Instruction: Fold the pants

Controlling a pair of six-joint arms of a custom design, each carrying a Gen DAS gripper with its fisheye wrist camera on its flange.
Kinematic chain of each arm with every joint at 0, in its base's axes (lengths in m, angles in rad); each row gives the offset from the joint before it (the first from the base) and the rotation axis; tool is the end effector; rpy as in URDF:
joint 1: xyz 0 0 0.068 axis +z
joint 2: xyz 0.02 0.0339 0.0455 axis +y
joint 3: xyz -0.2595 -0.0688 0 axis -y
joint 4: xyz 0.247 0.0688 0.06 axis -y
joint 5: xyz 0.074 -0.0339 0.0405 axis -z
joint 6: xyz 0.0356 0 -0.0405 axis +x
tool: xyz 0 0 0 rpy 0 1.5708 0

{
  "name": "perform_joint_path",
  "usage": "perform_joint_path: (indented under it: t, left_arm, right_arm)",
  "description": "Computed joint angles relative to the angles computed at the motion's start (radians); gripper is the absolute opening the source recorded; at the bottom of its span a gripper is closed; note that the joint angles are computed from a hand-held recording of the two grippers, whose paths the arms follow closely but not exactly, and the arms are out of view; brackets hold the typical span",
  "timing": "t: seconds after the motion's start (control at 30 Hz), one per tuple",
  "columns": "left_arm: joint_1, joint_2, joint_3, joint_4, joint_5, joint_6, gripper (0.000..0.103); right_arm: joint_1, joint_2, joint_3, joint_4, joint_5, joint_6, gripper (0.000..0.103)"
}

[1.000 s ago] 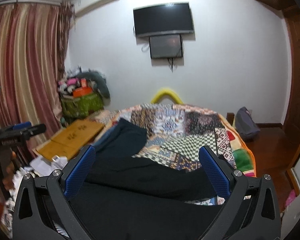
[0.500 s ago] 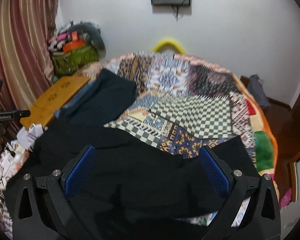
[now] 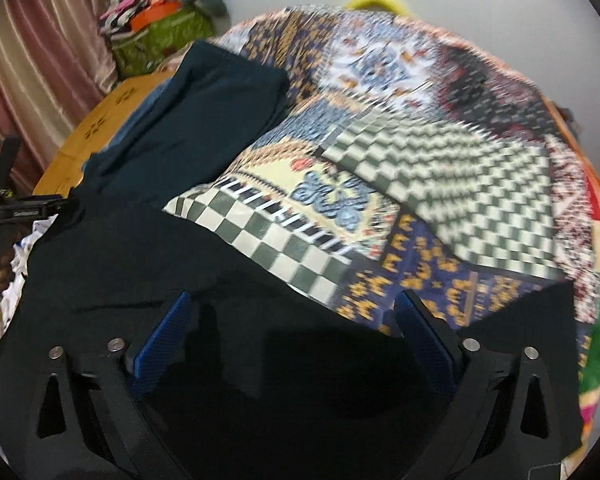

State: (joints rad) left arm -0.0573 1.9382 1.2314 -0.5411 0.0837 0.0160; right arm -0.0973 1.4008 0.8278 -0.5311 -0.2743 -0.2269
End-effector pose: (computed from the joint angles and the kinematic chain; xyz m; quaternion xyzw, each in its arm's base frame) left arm 0.3740 -0.0244 0.1371 0.0429 0.9852 -0.0446 0.1597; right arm 0.2646 -0.0161 0.1891 -0.0940 0.9597 0.0943 0.2475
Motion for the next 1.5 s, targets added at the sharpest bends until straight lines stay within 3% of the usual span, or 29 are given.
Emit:
perform_joint_path:
  t: [0.1,0.23,0.3,0.37,0.5,0.57,0.67,0.77,0.97,1.13,1.5]
  left_arm:
    - [0.02,0.028,0.0,0.008,0.093,0.001,0.05]
    - [0.033,-0.018,-0.045,0.034,0.102,0.012,0.028]
    - [0.04,-0.05,-0.066,0.035,0.105,0.021,0.022]
    - [0.036,-0.081,-0.087,0.041,0.083,0.022,0.019]
    - [0.035,-0.157,-0.107,0.044,0.054,0.025,0.015]
    - [0.038,-0.193,-0.097,0.032,0.055,0.02,0.015]
    - [0.036,-0.251,-0.067,0.005,0.046,0.017,0.013]
    - [0.034,-0.291,-0.027,-0.011,0.036,0.023,0.013]
    - [0.05,-0.393,-0.013,-0.065,0.076,0.037,0.013]
    - [0.059,-0.549,-0.109,-0.104,0.084,0.09,0.013]
    - [0.183,-0.909,-0.315,-0.269,0.143,0.221,0.012]
  right_arm:
    - [0.039,0.066,0.015,0.016,0.008,-0.004,0.09]
    - [0.045,0.101,0.003,0.031,-0.026,0.005,0.077]
    - [0.045,0.082,-0.019,0.048,-0.031,0.013,0.069]
    - [0.048,0.054,-0.037,0.041,-0.045,0.009,0.053]
    - [0.08,0.022,-0.061,0.055,-0.012,0.021,0.032]
    - [0.113,-0.006,-0.076,0.059,0.019,0.029,0.012]
    - [0.151,-0.021,-0.059,0.054,0.085,0.031,0.005]
    - [0.161,-0.078,-0.05,0.072,0.168,0.021,0.004]
    - [0.11,-0.197,0.008,0.017,0.128,0.036,0.004]
    - [0.115,-0.344,-0.026,-0.075,0.125,0.004,0.004]
    - [0.229,-0.75,-0.097,-0.38,0.15,0.089,0.004]
